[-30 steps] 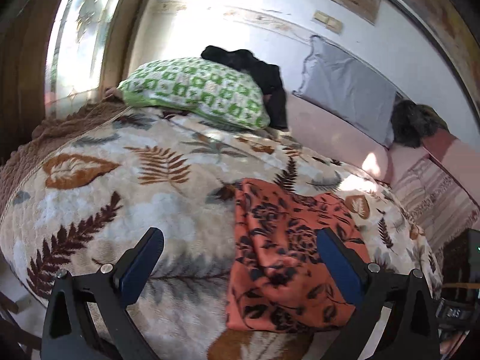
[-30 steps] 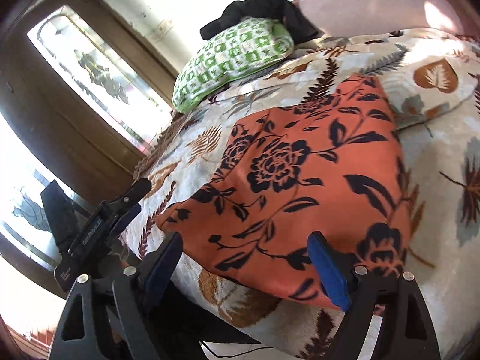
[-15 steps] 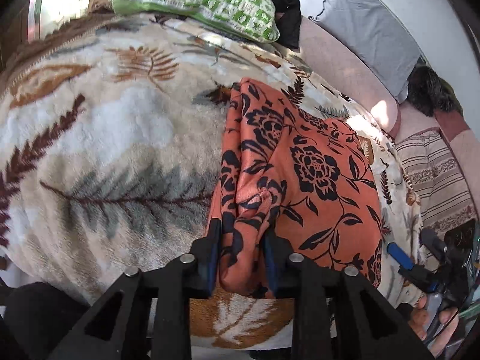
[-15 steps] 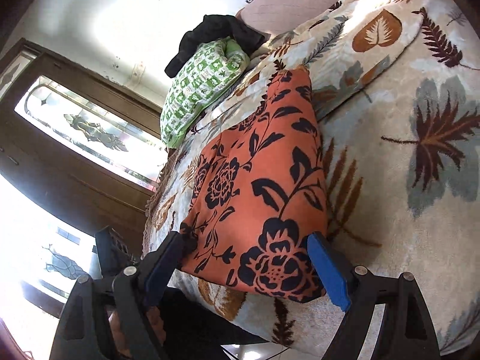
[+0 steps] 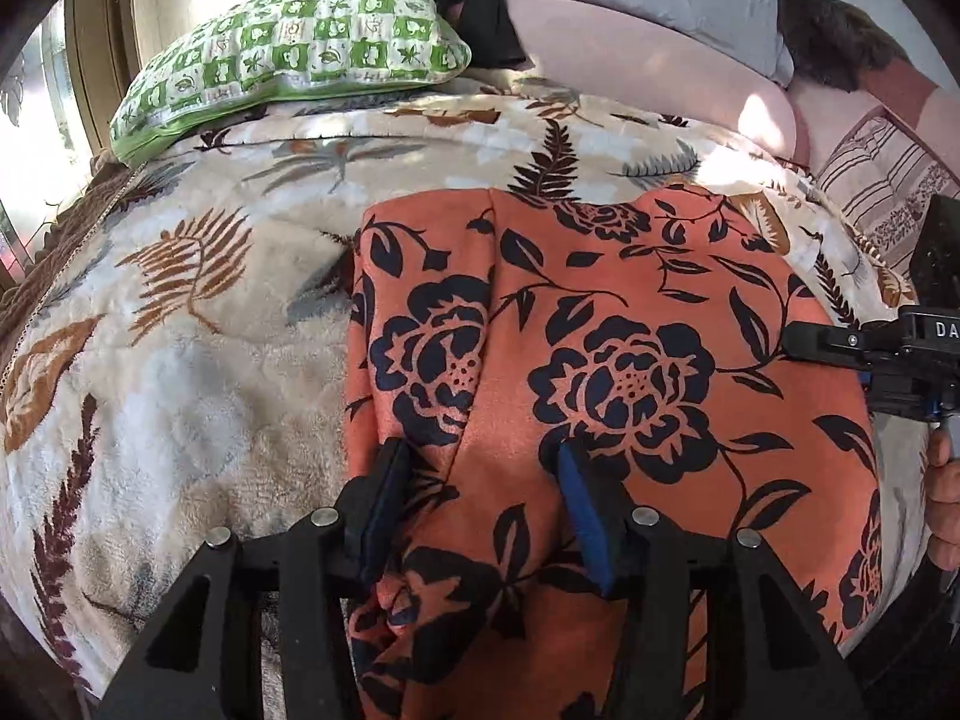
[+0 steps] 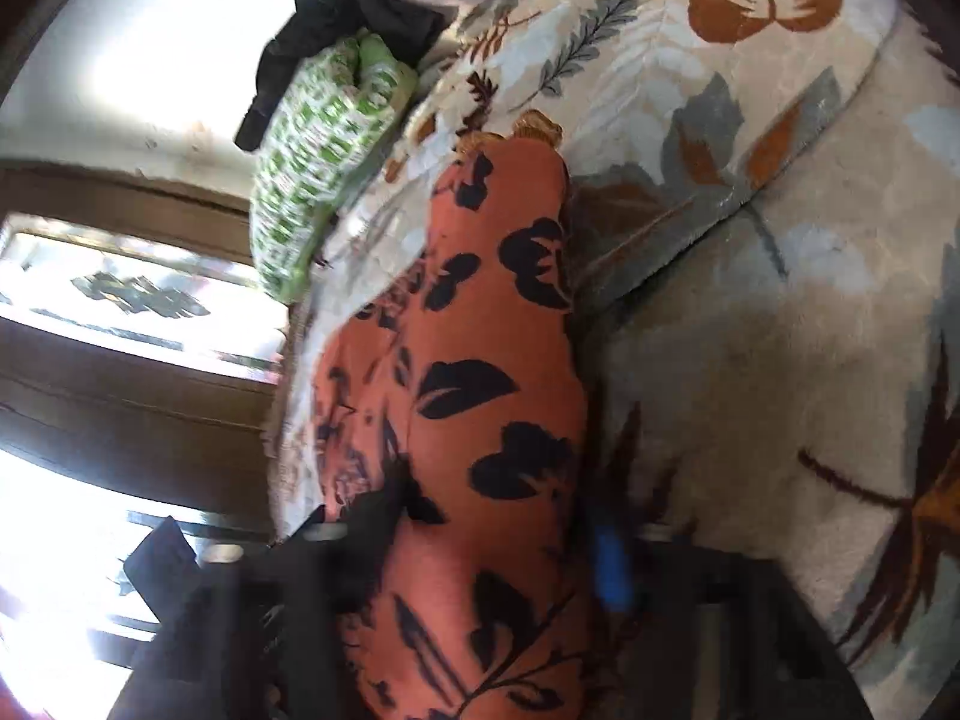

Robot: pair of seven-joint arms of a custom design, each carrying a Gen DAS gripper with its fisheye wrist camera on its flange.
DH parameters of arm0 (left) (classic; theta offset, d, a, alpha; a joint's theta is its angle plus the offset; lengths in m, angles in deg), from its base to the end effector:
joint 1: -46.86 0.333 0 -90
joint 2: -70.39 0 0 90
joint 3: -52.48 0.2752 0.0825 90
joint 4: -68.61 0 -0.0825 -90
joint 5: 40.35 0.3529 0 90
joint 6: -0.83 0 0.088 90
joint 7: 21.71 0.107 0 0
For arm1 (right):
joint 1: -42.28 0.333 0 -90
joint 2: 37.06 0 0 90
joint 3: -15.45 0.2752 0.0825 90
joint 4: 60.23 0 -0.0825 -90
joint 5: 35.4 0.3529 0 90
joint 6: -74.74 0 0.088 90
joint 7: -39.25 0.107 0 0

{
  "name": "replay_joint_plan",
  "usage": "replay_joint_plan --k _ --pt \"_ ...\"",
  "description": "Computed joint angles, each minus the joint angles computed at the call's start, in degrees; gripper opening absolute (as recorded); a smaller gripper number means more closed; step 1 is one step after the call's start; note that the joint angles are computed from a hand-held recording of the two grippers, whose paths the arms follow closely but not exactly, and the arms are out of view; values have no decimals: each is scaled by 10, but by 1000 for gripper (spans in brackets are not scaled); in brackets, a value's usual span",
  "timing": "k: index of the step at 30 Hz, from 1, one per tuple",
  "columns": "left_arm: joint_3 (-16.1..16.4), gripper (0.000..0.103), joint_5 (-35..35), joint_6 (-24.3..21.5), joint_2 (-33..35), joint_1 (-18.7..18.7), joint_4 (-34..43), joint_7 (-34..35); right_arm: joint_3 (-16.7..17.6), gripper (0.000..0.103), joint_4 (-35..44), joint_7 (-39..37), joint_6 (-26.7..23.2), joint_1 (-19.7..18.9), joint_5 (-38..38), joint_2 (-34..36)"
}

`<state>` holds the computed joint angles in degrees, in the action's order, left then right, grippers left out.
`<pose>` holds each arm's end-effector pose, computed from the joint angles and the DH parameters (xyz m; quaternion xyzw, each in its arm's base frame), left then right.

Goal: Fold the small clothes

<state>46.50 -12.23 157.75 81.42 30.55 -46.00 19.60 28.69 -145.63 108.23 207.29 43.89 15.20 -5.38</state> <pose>0.5459 -0.2410 0.4002 -0.6972 0.6511 -0.2365 0.1846 0.6631 0.1627 0.3730 -0.6530 0.6297 0.1811 0.3799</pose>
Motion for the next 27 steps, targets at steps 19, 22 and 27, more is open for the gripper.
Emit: replay_joint_plan --k 19,22,27 --pt "-19 69 2 71 -58 30 -111 -36 -21 75 -261 -60 5 -10 147 -181" --pt "-26 66 -38 66 -80 41 -122 -25 -40 29 -258 -48 -1 18 127 -165" --pt "-41 66 20 50 -100 50 -137 -64 -65 26 -272 -42 25 51 85 -188"
